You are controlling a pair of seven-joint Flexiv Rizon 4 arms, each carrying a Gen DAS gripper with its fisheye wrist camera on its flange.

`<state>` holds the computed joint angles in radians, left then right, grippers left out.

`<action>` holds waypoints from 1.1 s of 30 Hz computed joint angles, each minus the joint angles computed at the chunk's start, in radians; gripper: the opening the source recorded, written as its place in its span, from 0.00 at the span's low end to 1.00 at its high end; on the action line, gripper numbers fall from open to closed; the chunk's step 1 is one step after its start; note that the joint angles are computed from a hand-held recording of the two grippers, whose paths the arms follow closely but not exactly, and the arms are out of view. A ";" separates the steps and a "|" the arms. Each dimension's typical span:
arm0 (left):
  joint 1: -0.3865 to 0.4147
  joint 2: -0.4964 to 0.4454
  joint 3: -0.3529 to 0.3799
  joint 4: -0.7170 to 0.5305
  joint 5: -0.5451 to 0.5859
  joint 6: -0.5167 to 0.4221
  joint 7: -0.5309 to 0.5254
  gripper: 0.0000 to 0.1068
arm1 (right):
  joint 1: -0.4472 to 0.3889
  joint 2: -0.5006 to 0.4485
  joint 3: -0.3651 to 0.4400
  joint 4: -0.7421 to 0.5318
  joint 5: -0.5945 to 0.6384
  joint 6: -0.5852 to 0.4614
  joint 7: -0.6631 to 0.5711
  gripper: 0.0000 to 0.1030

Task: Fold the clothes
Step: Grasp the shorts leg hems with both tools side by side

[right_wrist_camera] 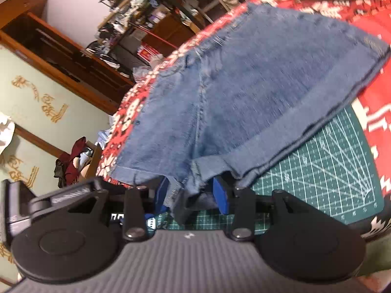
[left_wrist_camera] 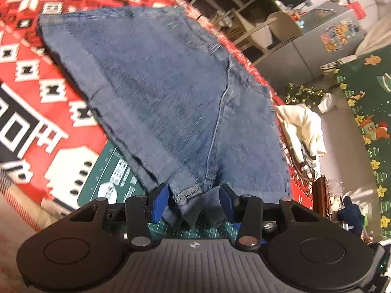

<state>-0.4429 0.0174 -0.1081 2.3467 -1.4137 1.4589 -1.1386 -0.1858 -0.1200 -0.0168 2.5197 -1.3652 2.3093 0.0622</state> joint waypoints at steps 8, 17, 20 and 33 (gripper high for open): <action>0.014 -0.011 -0.001 -0.004 0.014 -0.007 -0.030 0.41 | 0.046 -0.017 0.044 0.026 0.202 -0.028 -0.136 0.25; -0.009 -0.016 -0.008 -0.022 -0.079 0.002 0.054 0.22 | 0.057 -0.008 0.058 0.028 0.241 -0.044 -0.173 0.07; 0.000 -0.025 -0.007 -0.019 -0.011 0.012 0.005 0.22 | 0.050 -0.011 0.053 0.025 0.215 -0.041 -0.154 0.14; -0.113 -0.041 -0.034 -0.069 -0.276 0.190 0.339 0.05 | 0.052 0.009 0.047 0.022 0.169 -0.067 -0.179 0.07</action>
<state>-0.5562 -0.0235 -0.1421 2.2773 -1.6900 1.6492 -0.8001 -0.1339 -0.1110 0.0302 2.5421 -1.1961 2.2425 -0.1171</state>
